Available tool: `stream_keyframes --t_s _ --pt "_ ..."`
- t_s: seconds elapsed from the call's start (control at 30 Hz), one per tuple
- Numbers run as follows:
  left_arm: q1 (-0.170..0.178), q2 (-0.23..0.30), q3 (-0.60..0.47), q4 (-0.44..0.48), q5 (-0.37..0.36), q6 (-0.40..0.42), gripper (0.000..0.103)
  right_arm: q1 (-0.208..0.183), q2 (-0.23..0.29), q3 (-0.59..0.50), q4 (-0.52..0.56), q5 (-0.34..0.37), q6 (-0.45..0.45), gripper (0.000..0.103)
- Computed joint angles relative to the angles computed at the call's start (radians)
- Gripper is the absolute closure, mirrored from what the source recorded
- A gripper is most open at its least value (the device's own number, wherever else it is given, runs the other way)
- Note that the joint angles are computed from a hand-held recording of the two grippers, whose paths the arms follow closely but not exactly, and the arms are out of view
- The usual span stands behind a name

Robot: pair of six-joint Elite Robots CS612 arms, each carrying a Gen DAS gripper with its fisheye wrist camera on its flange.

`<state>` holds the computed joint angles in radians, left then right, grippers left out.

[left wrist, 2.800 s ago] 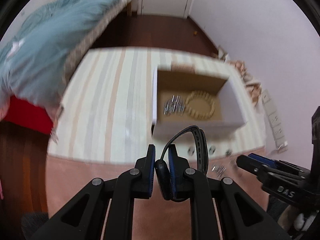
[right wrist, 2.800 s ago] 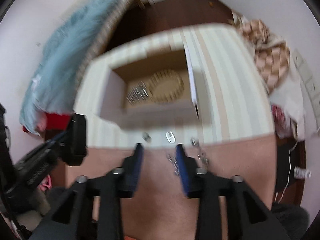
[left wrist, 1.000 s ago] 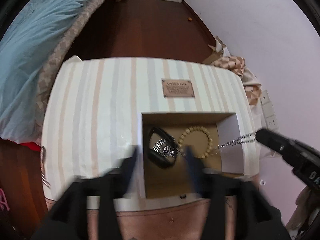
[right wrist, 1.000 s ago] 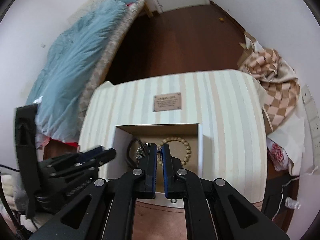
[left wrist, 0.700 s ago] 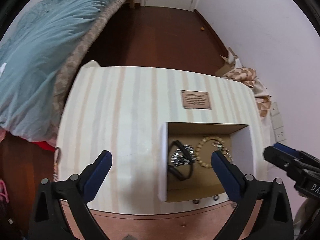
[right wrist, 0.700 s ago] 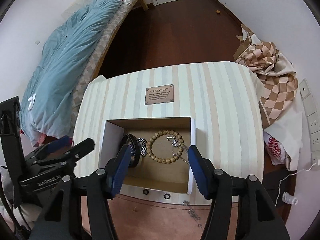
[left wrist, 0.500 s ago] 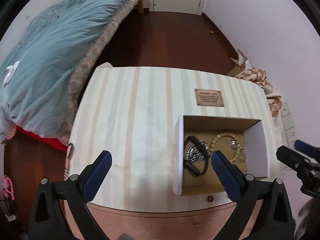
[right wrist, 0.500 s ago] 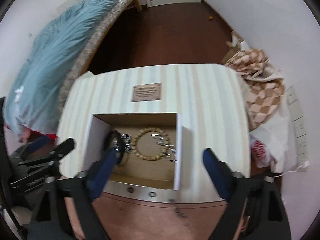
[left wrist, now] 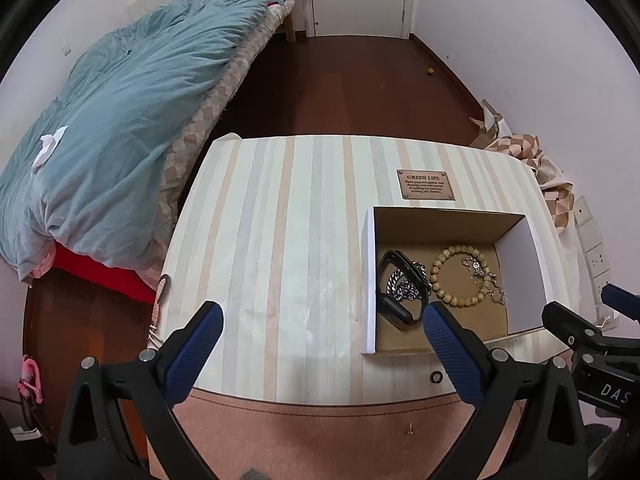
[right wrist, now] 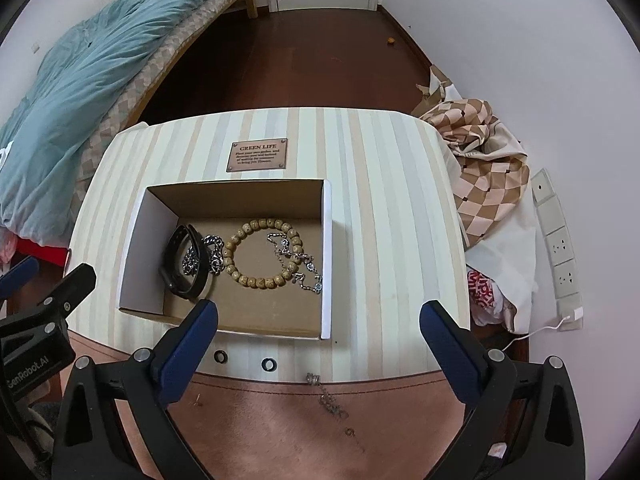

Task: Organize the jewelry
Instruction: 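Move both grippers back toward the remaining jewelry on the mat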

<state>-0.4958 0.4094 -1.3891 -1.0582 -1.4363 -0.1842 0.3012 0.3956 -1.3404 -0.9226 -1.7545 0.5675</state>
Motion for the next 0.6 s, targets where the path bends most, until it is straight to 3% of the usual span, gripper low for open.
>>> stream_keyframes --t_s 0.23,0.6 --pt "-0.009 0.004 -0.046 0.016 0.016 -0.012 0.001 0.007 -0.002 -0.023 -0.007 -0.014 0.013 0.001" --pt "-0.035 0.004 -0.154 0.024 0.060 -0.028 0.001 0.044 -0.019 -0.099 0.002 -0.108 0.027 0.001"
